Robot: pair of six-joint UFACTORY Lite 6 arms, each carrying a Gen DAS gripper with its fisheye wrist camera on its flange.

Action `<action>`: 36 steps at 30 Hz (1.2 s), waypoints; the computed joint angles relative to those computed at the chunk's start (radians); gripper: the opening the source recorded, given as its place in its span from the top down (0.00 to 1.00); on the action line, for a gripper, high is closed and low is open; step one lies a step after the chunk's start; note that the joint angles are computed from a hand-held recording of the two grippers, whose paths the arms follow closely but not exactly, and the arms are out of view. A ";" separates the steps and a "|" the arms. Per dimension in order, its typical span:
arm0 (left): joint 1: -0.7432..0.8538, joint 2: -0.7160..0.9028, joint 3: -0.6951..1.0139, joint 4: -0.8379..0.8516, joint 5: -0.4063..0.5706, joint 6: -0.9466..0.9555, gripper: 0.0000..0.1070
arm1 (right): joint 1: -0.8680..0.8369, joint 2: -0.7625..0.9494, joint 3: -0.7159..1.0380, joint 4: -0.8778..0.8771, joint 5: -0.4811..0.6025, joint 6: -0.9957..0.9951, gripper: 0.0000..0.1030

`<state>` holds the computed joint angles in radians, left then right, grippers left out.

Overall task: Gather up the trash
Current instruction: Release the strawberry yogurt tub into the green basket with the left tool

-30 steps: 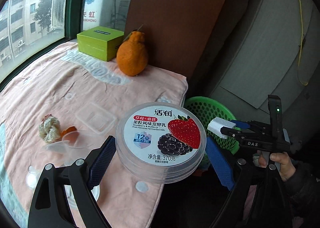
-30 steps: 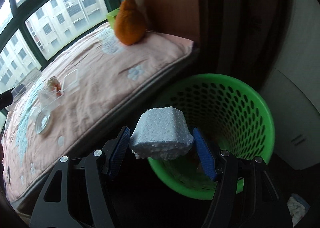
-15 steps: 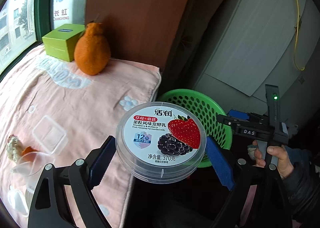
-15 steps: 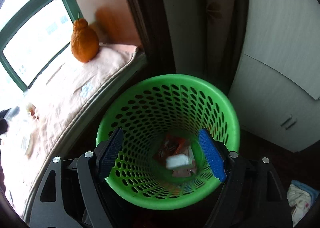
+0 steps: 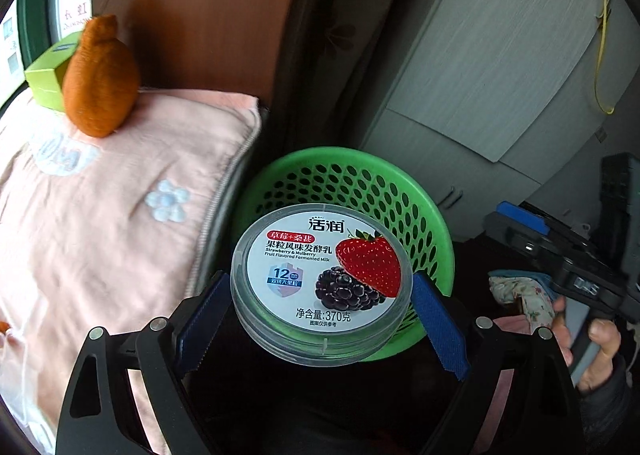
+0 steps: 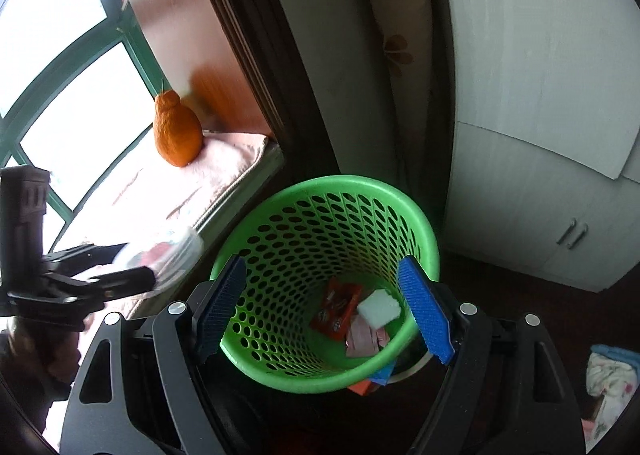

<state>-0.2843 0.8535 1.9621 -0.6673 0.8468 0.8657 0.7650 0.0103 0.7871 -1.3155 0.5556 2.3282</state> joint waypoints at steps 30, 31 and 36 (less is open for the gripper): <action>0.272 -0.388 -0.458 -0.117 -0.209 0.202 0.16 | 0.083 0.235 0.315 -0.008 -0.075 -0.083 0.22; 0.301 -0.382 -0.445 -0.117 -0.201 0.201 0.16 | 0.083 0.261 0.351 0.003 -0.084 -0.109 0.22; 0.448 -0.364 -0.406 -0.146 -0.173 0.232 0.16 | 0.086 0.399 0.541 0.097 -0.124 -0.263 0.22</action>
<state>0.1633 0.4899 1.5563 -0.8128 0.6739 1.0976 0.8510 0.4091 1.3280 -1.2182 0.4313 2.0655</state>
